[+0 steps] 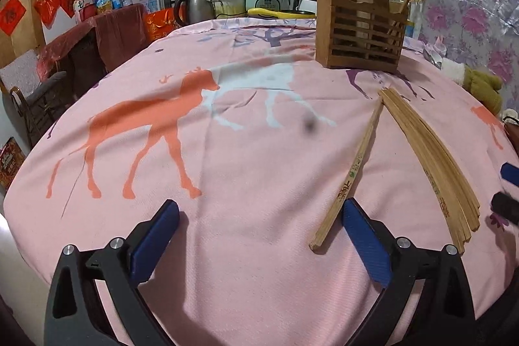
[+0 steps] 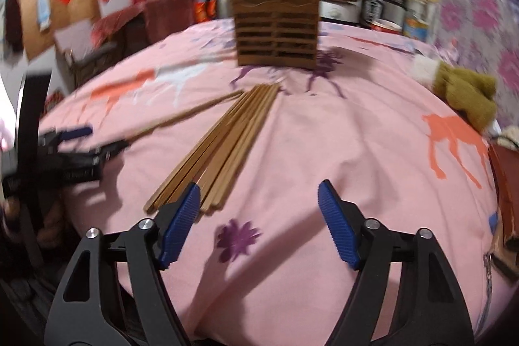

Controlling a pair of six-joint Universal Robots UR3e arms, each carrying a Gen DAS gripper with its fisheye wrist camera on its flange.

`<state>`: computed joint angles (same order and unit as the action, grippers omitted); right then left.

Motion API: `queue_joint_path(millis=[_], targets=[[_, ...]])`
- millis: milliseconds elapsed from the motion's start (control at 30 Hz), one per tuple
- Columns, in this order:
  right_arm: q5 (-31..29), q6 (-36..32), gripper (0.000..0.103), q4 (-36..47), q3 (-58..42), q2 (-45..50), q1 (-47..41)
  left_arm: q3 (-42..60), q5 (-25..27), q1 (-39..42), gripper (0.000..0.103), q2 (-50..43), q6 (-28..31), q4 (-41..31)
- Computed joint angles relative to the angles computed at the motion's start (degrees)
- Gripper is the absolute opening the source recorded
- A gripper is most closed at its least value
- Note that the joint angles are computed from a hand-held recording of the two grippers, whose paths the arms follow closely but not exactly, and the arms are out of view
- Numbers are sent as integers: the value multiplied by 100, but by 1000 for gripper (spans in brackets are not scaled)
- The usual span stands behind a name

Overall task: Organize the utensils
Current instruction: 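Push another chopstick out of the bundle with the left gripper, then grasp the separated chopstick with the right gripper while the left gripper pins its end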

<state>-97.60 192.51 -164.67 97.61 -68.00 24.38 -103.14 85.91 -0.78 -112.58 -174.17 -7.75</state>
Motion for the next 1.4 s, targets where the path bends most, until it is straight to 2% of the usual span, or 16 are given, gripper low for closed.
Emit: queue_joint_path(millis=[167,267,333,433,500,567,667,767,933,1000,1100,1300,1333,1400], targets=[[-184,-47,65,361,-235,155,86,4,19,-24,99,-24,-30,37],[-621,-29,65,410,-358,256,232,6,20,-25,99,-29,-33,41],[-976,228,65,570,-436,330,193,6,20,-25,99,-29,-33,41],[-676,627,64,408,-41,8,-161,5,17,-21,99,-27,-29,41],[-430,601,64,105,205,-152,-281,9,23,-26,99,-31,-32,44],[-457,428,64,-119,256,-149,-173,12,22,-26,99,-33,-32,44],[-660,163,51,-106,83,7,63,13,20,-24,99,-32,-28,38],[-580,133,36,-56,22,20,39,17,52,-37,99,-35,-23,40],[-318,144,29,-131,88,-12,-92,-42,194,-131,96,14,76,128],[-266,113,29,-164,75,20,-94,-129,101,-179,80,68,254,225],[-199,85,29,-185,19,81,-94,-220,-86,-229,63,125,458,289],[-26,43,29,9,-200,243,-140,-228,-700,38,55,209,436,24],[2,51,29,15,-202,246,-155,-245,-725,32,51,222,461,30],[90,92,29,16,-168,220,-204,-320,-883,10,35,287,607,19]])
